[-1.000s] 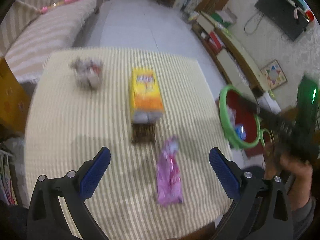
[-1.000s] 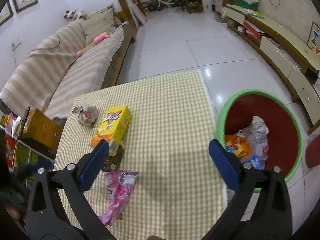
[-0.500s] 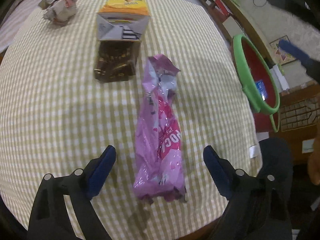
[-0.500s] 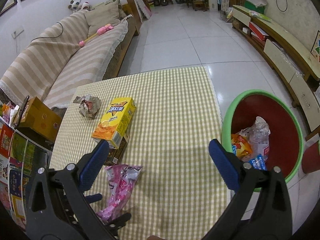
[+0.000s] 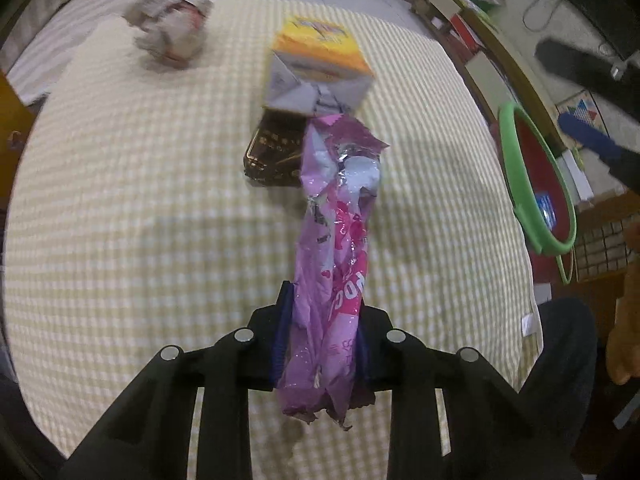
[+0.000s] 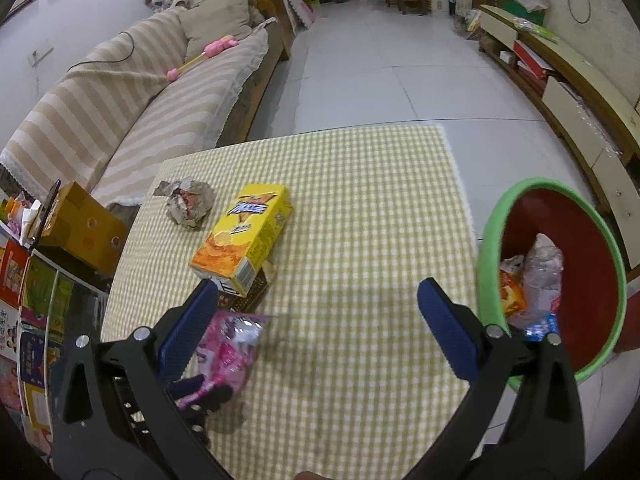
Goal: Collect trash
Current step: 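Grasp the pink wrapper with left tool while right tool grasps yellow juice box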
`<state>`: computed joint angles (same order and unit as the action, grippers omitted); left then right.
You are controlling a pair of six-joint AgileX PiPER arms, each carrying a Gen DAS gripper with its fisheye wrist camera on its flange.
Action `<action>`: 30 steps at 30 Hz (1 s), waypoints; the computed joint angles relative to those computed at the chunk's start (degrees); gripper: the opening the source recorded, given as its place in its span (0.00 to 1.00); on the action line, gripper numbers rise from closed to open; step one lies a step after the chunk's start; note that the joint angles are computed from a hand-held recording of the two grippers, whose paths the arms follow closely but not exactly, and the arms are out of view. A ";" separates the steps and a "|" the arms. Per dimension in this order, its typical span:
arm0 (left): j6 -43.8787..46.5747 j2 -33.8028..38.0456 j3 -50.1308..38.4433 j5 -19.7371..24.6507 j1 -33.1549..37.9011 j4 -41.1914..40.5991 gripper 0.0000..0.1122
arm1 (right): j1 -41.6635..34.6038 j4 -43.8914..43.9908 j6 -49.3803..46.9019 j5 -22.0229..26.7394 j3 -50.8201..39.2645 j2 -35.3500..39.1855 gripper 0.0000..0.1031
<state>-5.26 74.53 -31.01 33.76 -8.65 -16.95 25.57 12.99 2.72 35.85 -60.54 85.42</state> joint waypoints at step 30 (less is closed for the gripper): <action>40.79 -3.42 -4.18 14.16 46.59 -10.43 0.22 | 12.89 -11.20 20.86 5.79 -27.20 29.44 0.85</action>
<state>35.53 71.11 -35.19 47.92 37.93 -27.37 38.45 1.79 23.58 41.64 -87.74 114.86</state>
